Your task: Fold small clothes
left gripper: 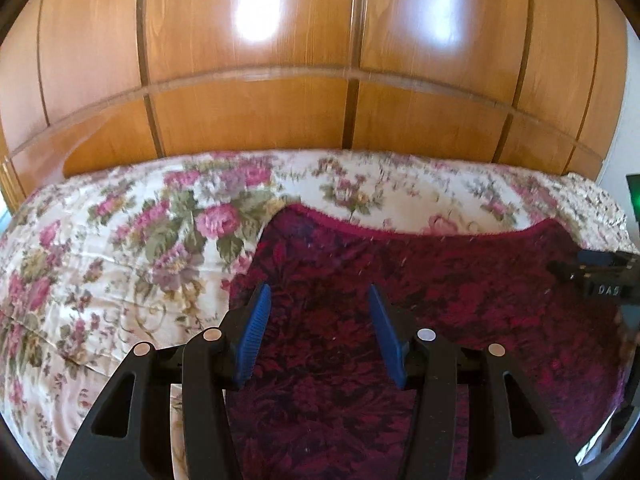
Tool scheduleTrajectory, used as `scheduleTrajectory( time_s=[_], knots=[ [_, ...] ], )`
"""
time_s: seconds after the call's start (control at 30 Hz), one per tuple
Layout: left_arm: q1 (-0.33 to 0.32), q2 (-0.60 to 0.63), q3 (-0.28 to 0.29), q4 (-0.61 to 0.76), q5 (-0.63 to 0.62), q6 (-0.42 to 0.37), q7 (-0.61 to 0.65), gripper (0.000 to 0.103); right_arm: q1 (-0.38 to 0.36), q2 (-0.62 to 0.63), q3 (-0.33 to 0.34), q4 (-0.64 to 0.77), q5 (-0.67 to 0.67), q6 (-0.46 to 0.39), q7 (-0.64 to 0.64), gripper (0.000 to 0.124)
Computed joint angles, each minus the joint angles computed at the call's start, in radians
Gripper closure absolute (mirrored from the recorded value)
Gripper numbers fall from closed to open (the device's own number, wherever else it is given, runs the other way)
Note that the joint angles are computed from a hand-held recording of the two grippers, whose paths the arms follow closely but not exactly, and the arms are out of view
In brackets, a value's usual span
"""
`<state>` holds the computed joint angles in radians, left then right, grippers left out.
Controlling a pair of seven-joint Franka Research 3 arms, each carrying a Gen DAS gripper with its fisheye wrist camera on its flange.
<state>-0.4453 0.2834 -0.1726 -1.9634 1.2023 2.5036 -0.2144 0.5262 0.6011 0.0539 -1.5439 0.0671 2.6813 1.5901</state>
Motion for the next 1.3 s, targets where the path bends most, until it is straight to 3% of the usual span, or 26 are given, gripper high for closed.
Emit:
scheduleTrajectory(
  time_s=[0.27,0.37,0.47,0.57,0.67,0.8,0.9,1.13,1.3],
  knots=[
    [0.046,0.023,0.041,-0.039,0.017,0.19,-0.112,0.053,-0.036,0.134,0.025,0.203,0.057,-0.139,-0.003,0.034],
    [0.054,0.02,0.045,-0.046,0.016,0.224,-0.124,0.053,-0.084,0.119,0.072,0.184,0.136,-0.12,-0.048,0.035],
    [0.056,-0.002,0.048,-0.064,0.024,0.246,-0.15,0.053,-0.152,0.046,0.137,0.077,0.258,-0.038,-0.139,0.037],
    [0.05,-0.028,0.043,-0.079,0.047,0.232,-0.186,0.053,-0.151,-0.027,0.111,-0.024,0.295,0.021,-0.141,0.036],
    [0.043,-0.063,0.027,-0.1,0.081,0.2,-0.246,0.053,-0.194,-0.071,0.133,-0.095,0.363,0.022,-0.179,0.036],
    [0.039,-0.113,-0.005,-0.144,0.144,0.182,-0.348,0.053,-0.318,-0.114,0.227,-0.182,0.59,-0.039,-0.346,0.032],
    [0.037,-0.123,-0.034,-0.153,0.169,0.19,-0.366,0.053,-0.358,-0.143,0.242,-0.242,0.722,-0.089,-0.445,0.028],
    [-0.004,-0.055,-0.066,-0.088,0.15,0.222,-0.287,0.053,-0.457,-0.237,0.275,-0.421,1.119,-0.226,-0.737,0.024],
    [-0.062,0.001,-0.06,-0.008,0.058,0.12,-0.163,0.051,-0.443,-0.294,0.242,-0.495,1.232,-0.325,-0.843,0.024]
  ],
)
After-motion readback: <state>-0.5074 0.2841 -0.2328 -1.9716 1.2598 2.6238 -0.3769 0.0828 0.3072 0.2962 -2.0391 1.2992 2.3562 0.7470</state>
